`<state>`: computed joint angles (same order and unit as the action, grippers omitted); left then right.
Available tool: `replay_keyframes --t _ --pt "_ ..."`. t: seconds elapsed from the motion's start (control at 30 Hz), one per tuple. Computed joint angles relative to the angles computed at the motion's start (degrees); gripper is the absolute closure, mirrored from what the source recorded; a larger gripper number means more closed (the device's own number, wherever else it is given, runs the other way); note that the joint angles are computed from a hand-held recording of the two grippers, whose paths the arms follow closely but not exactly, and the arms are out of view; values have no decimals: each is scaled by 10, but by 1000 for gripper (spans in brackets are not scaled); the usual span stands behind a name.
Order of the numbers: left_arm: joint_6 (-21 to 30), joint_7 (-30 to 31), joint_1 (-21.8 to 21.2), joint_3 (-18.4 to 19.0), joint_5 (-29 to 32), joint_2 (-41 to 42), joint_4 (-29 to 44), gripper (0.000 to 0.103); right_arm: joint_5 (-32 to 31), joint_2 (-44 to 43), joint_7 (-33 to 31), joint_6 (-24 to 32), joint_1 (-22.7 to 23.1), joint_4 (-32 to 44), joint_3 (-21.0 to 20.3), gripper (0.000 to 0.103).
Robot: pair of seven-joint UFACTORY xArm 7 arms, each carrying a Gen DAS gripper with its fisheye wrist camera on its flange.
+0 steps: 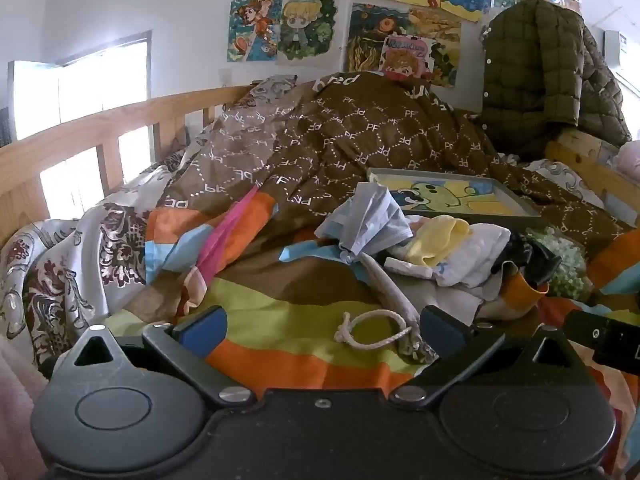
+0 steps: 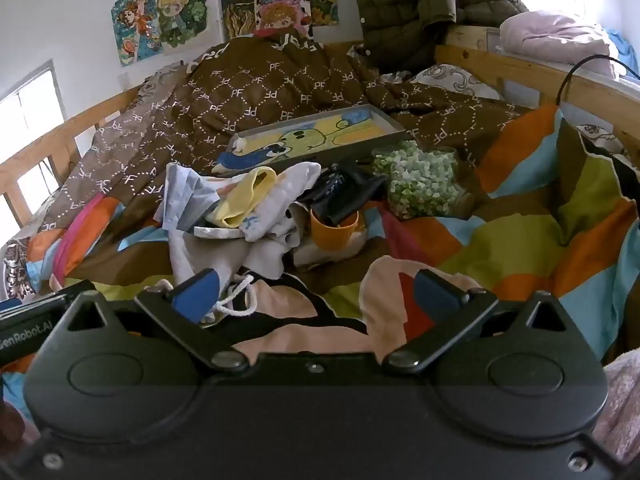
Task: Organize soft objects
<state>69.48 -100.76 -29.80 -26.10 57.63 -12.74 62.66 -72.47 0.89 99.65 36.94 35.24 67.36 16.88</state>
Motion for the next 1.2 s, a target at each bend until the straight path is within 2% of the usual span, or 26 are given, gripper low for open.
replay_keyframes --t 1.2 --pt "2 0 -1 0 2 0 0 1 14 3 -16 -3 0 2 -3 0"
